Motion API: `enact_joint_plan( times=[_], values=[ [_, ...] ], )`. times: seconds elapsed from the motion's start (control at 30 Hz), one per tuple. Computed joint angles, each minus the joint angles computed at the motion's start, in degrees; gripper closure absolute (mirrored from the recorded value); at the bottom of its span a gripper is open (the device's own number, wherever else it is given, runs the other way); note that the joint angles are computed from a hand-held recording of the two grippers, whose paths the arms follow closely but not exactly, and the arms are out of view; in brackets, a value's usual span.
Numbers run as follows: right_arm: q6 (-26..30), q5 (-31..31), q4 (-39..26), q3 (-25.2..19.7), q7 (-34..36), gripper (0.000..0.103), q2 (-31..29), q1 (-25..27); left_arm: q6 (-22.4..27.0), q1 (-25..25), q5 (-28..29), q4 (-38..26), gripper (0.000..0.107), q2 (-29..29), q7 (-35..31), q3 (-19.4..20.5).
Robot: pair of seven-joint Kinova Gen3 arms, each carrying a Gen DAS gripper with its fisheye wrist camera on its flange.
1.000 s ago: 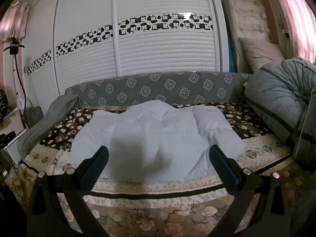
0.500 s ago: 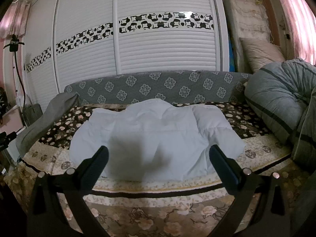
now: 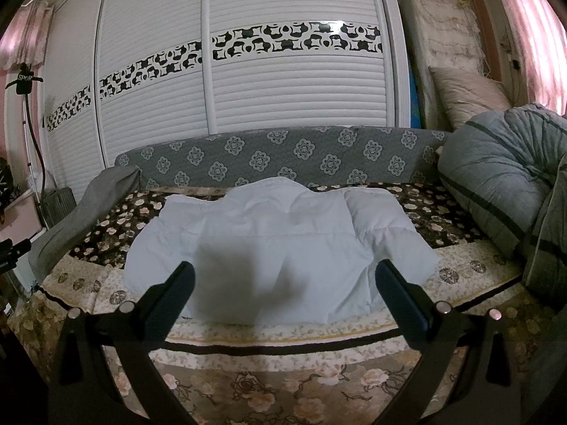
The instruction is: Fold large clothes
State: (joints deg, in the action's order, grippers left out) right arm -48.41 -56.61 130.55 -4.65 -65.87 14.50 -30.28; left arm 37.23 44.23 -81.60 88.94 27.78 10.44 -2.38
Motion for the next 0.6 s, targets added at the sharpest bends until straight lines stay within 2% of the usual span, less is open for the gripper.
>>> enact_joint_plan(
  times=[0.6],
  values=[
    [-0.5, -0.2, 0.1, 0.0, 0.0, 0.001, 0.2, -0.2, -0.6, -0.2, 0.0, 0.0, 0.007, 0.1, -0.2, -0.2]
  ],
)
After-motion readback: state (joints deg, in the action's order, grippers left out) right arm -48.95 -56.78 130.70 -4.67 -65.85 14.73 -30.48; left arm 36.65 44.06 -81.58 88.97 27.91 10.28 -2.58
